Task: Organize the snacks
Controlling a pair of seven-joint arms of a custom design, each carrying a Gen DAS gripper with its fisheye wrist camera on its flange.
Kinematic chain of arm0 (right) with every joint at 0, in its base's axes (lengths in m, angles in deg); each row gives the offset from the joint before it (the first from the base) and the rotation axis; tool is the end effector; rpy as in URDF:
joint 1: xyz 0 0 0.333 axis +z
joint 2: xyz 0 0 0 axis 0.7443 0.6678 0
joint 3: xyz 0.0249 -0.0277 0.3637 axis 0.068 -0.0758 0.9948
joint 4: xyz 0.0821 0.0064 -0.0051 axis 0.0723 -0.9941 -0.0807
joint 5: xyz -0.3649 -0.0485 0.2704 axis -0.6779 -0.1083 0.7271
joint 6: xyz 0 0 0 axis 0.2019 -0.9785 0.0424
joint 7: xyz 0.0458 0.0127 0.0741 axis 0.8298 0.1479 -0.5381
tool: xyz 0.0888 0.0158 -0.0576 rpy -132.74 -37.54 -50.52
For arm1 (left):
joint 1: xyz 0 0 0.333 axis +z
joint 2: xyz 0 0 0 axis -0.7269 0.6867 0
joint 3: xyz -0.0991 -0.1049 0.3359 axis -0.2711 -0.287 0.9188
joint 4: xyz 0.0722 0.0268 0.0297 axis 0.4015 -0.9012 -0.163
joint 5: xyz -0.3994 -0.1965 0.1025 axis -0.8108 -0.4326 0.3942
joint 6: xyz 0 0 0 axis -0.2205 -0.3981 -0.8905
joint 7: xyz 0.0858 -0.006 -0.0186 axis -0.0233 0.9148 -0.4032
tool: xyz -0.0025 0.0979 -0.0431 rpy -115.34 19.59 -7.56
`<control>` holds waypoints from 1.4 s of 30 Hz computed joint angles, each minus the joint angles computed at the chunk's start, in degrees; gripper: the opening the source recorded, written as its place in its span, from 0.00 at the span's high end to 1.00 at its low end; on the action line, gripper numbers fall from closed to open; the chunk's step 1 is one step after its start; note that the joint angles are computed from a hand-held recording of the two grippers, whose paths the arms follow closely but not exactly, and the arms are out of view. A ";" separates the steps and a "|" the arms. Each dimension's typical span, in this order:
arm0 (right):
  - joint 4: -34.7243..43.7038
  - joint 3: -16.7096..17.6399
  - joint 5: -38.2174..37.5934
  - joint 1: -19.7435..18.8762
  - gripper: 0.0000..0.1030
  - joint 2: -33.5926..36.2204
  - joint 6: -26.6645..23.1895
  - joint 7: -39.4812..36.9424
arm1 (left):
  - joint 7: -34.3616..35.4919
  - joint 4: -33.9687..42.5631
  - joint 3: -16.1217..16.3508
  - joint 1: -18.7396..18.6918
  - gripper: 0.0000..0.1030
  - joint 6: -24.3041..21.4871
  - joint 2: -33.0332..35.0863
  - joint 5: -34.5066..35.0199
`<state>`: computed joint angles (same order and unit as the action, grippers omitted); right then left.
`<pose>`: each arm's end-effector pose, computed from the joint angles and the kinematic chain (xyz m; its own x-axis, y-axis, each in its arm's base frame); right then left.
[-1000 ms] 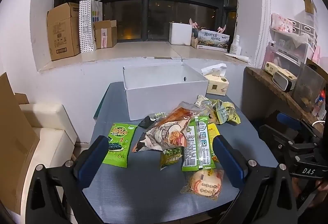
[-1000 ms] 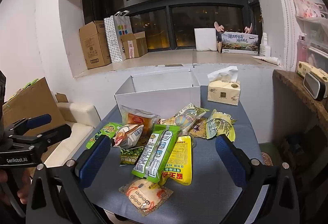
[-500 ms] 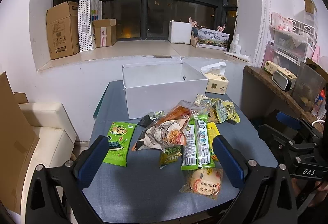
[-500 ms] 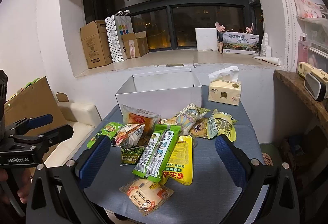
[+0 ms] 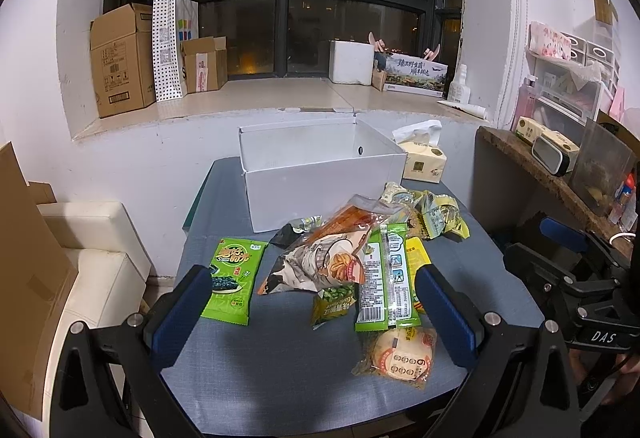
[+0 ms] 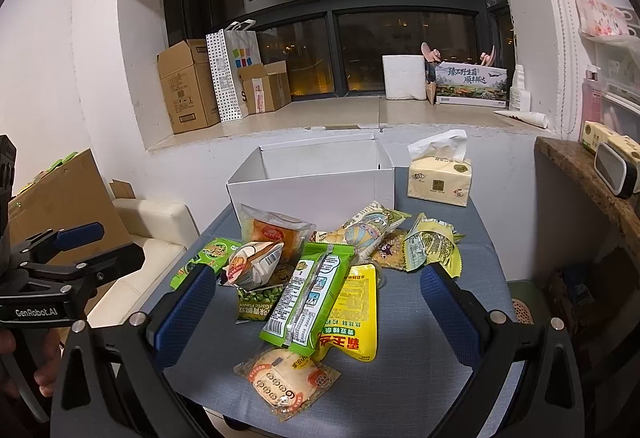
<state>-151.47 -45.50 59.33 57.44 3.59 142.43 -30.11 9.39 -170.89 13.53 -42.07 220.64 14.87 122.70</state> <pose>0.6946 0.1600 0.5291 0.6066 -0.7830 -0.1373 -0.4671 -0.2113 -0.8586 0.5836 -0.1137 0.5366 0.2550 -0.9652 0.0582 -0.5455 -0.1933 -0.8155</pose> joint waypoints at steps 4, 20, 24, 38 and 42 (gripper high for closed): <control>-0.11 0.01 -0.12 0.02 0.00 -0.05 0.02 0.10 | 0.21 -0.11 0.04 -0.06 0.00 -0.14 -0.05 -0.24; -0.23 0.07 0.29 0.06 0.00 -0.04 0.04 -0.63 | 1.67 -0.32 0.07 -0.17 0.00 -0.47 -0.19 -1.66; -0.27 0.07 0.41 0.04 0.00 -0.01 -0.02 -0.86 | 1.83 -0.34 -0.01 -0.16 0.00 -0.59 -0.21 -1.95; -0.35 0.12 0.08 0.12 0.00 0.02 0.15 -0.72 | 2.97 -0.14 0.11 -0.26 0.00 -0.71 -0.01 -3.23; -0.46 0.18 0.11 0.18 0.00 -0.01 0.19 -0.93 | 3.35 -0.16 0.14 -0.21 0.00 -0.66 0.02 -3.64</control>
